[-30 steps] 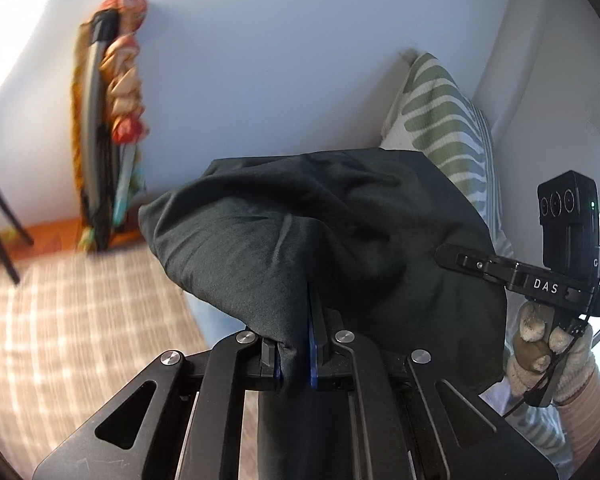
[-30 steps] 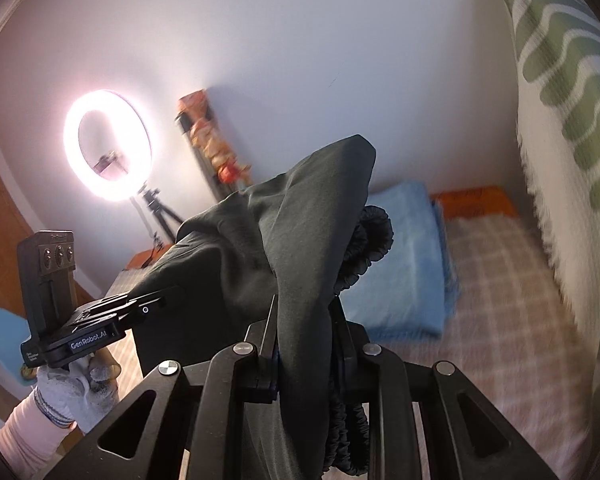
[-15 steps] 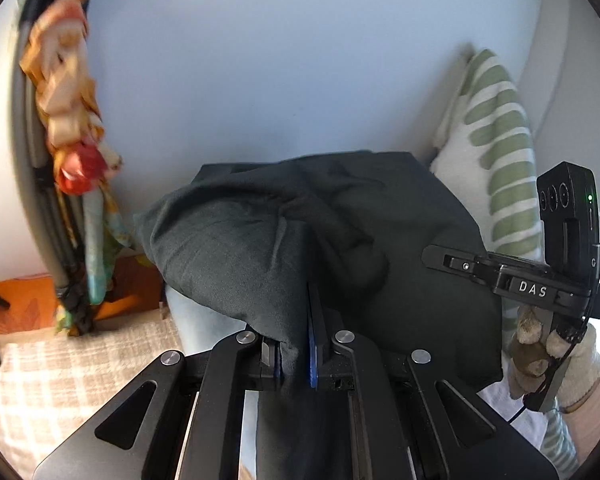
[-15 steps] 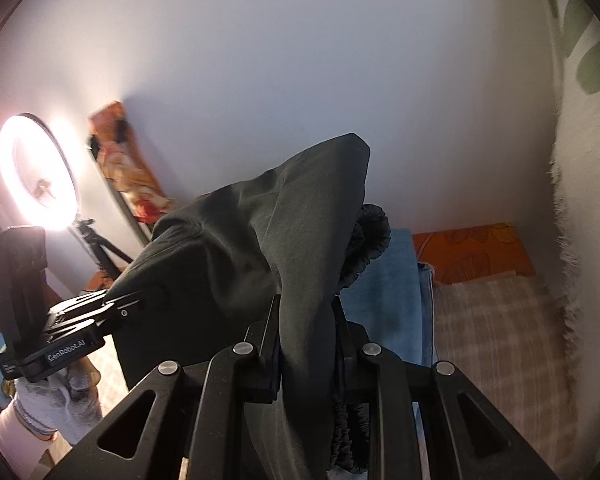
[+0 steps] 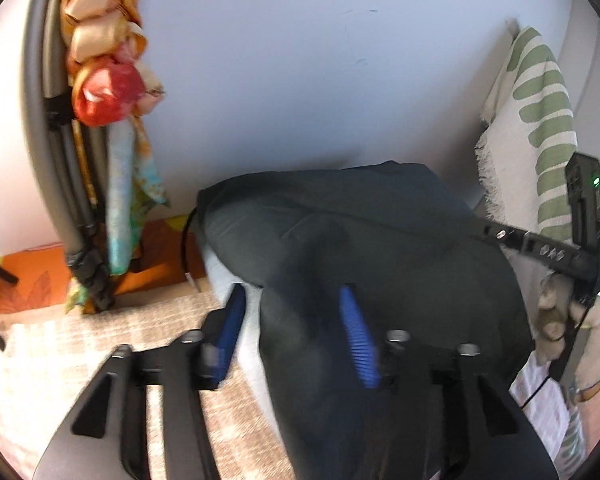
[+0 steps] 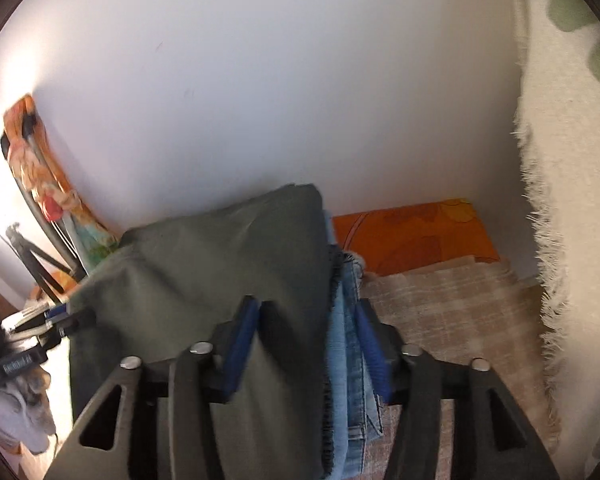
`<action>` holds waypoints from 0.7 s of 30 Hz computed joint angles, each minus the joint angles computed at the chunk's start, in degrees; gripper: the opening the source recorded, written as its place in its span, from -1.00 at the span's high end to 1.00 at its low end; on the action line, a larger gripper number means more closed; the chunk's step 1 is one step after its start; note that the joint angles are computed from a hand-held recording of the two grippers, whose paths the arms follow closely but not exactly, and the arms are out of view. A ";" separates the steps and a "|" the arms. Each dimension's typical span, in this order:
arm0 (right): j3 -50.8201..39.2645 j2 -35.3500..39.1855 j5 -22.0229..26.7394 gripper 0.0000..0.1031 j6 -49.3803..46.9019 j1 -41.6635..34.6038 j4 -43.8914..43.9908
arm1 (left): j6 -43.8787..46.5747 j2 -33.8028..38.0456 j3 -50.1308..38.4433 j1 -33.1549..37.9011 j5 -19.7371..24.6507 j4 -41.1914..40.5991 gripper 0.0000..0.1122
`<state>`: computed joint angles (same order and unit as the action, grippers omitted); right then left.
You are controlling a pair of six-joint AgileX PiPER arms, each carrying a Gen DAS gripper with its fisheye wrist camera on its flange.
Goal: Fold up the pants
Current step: 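Carry the folded trousers with both grippers onto the blue denim stack, then open both grippers and withdraw from the stacked trousers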
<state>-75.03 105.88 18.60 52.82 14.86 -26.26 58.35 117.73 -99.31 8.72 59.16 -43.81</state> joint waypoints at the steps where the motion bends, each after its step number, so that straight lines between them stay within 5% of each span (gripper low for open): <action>1: 1.18 -1.02 -0.41 -0.23 1.91 0.09 -1.54 | 0.70 -0.55 0.81 0.30 -0.47 -0.01 0.02; 10: 7.01 -8.14 4.73 -0.54 16.16 5.77 -15.92 | 4.26 -4.27 3.58 3.75 1.74 -1.37 -0.17; 21: 9.85 -17.35 23.08 -0.91 30.55 24.30 -28.22 | 11.50 -17.03 12.75 13.11 9.16 -3.99 -0.27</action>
